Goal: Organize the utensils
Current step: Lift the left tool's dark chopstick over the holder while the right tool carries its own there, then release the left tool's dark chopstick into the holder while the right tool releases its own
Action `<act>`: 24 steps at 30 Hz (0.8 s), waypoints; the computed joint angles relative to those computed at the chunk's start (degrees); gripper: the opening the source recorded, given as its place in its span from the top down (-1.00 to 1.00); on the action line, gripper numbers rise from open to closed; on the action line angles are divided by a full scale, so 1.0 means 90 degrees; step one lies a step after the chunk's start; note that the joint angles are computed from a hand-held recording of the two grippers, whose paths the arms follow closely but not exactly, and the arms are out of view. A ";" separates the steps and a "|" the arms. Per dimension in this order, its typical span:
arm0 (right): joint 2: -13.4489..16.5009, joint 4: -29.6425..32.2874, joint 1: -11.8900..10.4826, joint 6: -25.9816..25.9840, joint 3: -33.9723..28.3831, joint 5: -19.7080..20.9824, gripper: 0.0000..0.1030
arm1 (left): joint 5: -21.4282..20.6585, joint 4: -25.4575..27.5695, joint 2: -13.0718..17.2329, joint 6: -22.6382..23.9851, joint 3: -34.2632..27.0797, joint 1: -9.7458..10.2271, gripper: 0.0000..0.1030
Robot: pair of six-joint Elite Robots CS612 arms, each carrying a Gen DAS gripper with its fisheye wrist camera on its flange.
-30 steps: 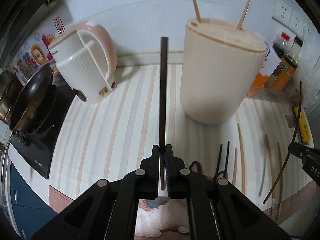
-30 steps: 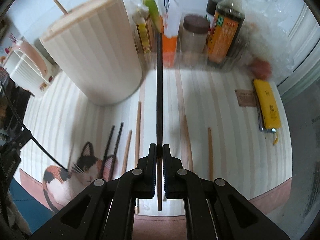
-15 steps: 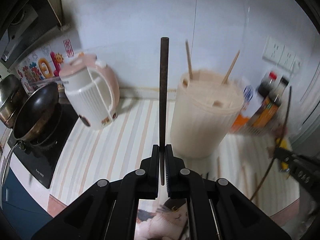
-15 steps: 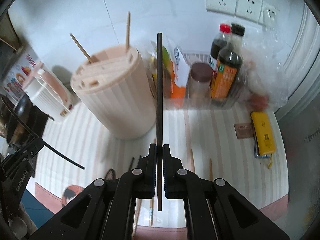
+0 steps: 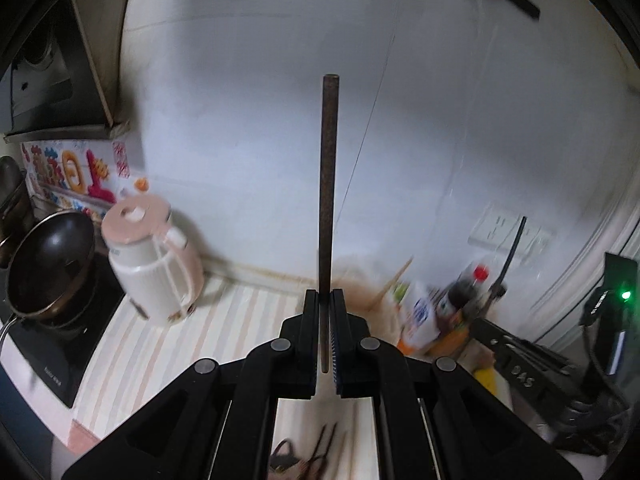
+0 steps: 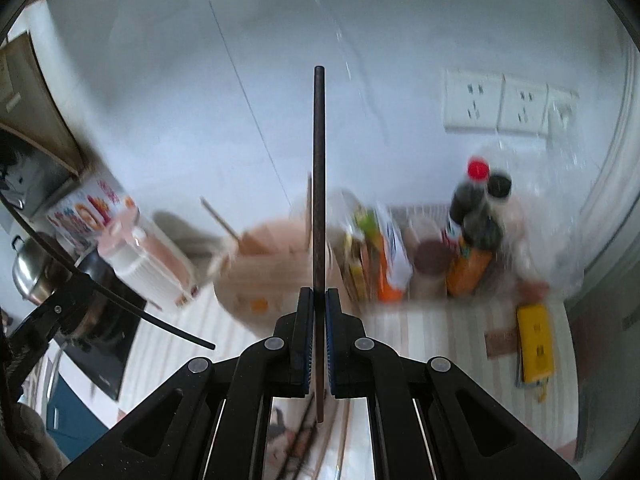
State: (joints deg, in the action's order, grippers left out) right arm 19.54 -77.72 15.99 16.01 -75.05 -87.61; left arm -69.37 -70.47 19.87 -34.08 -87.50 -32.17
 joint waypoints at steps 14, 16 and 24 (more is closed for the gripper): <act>-0.0773 -0.1903 -0.0074 0.0399 0.1871 -0.0177 0.89 | -0.0490 -0.0816 -0.0544 0.0132 0.1606 0.0331 0.94; -0.0830 -0.2111 -0.0065 0.0402 0.2117 -0.0168 0.89 | -0.0513 -0.0814 -0.0581 0.0152 0.1802 0.0367 0.94; -0.0892 -0.2408 -0.0038 0.0336 0.2713 0.0044 0.89 | -0.0868 -0.0471 -0.0555 0.0192 0.2152 0.0509 0.94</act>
State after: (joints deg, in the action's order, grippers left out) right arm 11.52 -99.39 15.65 19.04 -50.64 -87.22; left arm -77.17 -74.70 14.87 -32.35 -68.13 -27.59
